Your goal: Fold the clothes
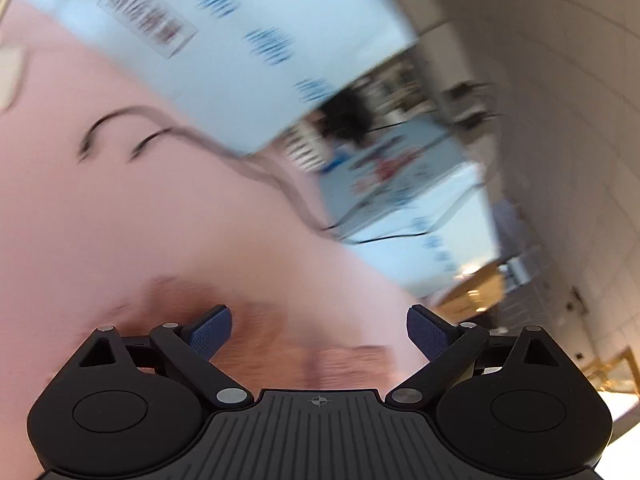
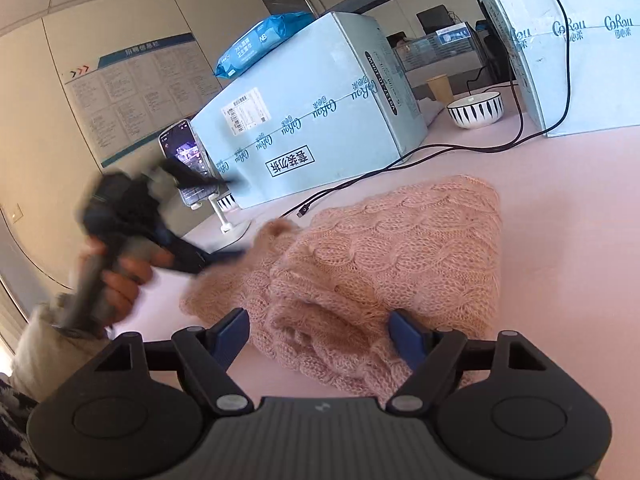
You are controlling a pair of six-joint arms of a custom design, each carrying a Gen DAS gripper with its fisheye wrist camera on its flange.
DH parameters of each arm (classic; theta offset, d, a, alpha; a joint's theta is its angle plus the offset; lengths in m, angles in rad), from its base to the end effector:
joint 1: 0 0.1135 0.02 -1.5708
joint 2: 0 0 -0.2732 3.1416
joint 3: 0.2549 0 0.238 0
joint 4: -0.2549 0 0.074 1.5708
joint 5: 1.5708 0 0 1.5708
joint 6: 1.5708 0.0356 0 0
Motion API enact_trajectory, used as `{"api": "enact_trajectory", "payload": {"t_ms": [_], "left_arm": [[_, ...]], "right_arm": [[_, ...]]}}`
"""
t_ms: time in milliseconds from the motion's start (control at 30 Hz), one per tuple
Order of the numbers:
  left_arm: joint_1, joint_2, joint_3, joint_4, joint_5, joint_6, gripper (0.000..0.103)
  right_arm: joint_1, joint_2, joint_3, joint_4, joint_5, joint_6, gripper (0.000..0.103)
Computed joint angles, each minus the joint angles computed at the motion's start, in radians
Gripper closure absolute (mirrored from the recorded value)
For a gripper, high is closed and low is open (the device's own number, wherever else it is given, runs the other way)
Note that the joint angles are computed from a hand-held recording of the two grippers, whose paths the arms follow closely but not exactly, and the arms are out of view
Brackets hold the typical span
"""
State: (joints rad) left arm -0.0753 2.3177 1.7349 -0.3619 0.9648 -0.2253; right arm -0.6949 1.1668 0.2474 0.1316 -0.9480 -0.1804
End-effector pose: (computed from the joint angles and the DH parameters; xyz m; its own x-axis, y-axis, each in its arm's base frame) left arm 0.4826 -0.0658 0.1609 -0.9045 -0.0594 -0.4224 0.3294 0.5319 -0.7801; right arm 0.1466 -0.0846 0.1508 -0.5237 0.3003 -0.7973 -0.1632 0.8831 0.4398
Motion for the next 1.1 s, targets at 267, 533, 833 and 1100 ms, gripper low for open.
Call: {"api": "enact_trajectory", "payload": {"t_ms": [267, 533, 833, 1100], "left_arm": [[0.011, -0.047, 0.021, 0.103, 0.140, -0.144, 0.008], [-0.118, 0.134, 0.226, -0.156, 0.109, 0.001, 0.010], [-0.072, -0.032, 0.066, -0.002, 0.195, -0.148, 0.010], [-0.162, -0.054, 0.062, -0.320, 0.246, 0.178, 0.009]], "right_arm": [[0.023, 0.050, 0.009, 0.050, 0.026, 0.015, 0.024], [0.047, 0.022, -0.008, 0.094, 0.066, 0.087, 0.023], [-0.172, -0.083, -0.035, 0.141, -0.077, 0.203, 0.018], [-0.249, 0.084, 0.073, 0.026, 0.016, 0.257, 0.018]]}}
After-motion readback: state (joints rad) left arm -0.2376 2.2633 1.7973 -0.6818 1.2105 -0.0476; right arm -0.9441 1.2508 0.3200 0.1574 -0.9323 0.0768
